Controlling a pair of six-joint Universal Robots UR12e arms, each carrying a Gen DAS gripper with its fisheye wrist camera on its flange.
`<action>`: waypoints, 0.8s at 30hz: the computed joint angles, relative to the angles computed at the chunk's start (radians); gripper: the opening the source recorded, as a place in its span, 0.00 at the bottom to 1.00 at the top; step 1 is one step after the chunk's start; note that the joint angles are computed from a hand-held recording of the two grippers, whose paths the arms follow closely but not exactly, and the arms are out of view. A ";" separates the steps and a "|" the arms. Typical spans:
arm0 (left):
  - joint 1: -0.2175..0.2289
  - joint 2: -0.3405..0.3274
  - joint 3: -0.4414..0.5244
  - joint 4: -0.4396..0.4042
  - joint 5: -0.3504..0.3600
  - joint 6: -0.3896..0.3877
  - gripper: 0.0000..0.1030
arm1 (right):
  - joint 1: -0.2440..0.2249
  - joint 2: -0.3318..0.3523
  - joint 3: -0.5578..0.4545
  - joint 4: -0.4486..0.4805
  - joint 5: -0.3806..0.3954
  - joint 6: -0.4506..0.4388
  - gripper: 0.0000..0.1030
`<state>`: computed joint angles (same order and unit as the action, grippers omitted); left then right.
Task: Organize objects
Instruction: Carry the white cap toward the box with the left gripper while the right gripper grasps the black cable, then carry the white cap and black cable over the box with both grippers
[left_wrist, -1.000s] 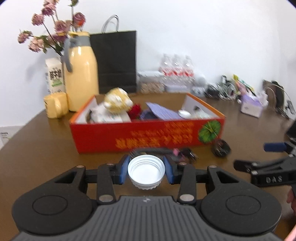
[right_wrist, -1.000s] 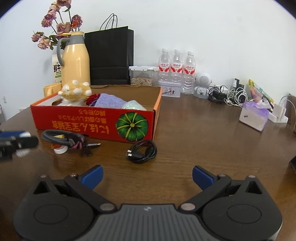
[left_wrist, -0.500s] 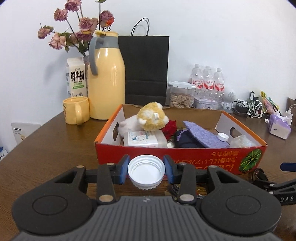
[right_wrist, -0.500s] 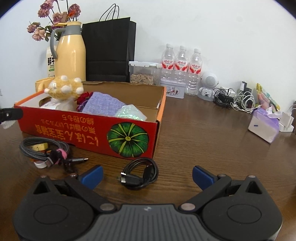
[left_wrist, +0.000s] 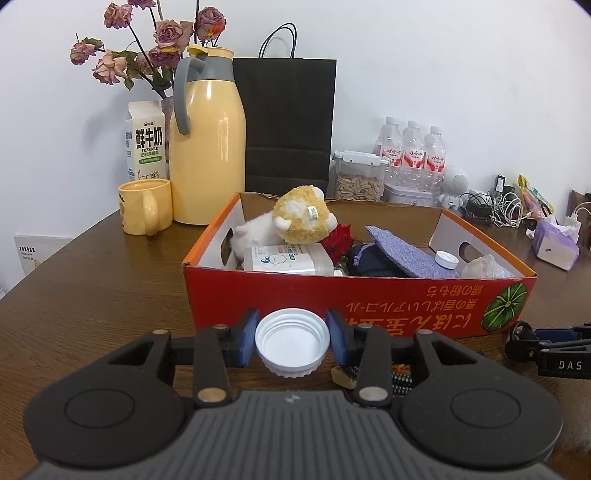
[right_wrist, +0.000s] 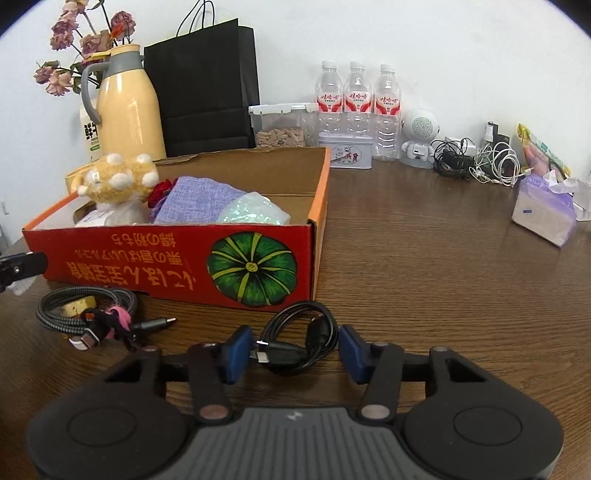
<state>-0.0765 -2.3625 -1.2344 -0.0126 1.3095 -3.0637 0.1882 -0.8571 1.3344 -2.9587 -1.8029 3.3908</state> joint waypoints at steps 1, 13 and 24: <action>0.000 0.000 0.000 0.000 0.000 -0.001 0.39 | 0.000 -0.001 0.001 -0.003 0.002 0.000 0.47; 0.002 0.009 -0.006 0.007 -0.008 0.000 0.39 | 0.021 -0.013 0.044 -0.130 -0.045 -0.023 0.45; 0.000 0.002 0.055 0.060 -0.052 -0.002 0.39 | 0.029 -0.014 0.019 -0.249 -0.013 -0.095 0.45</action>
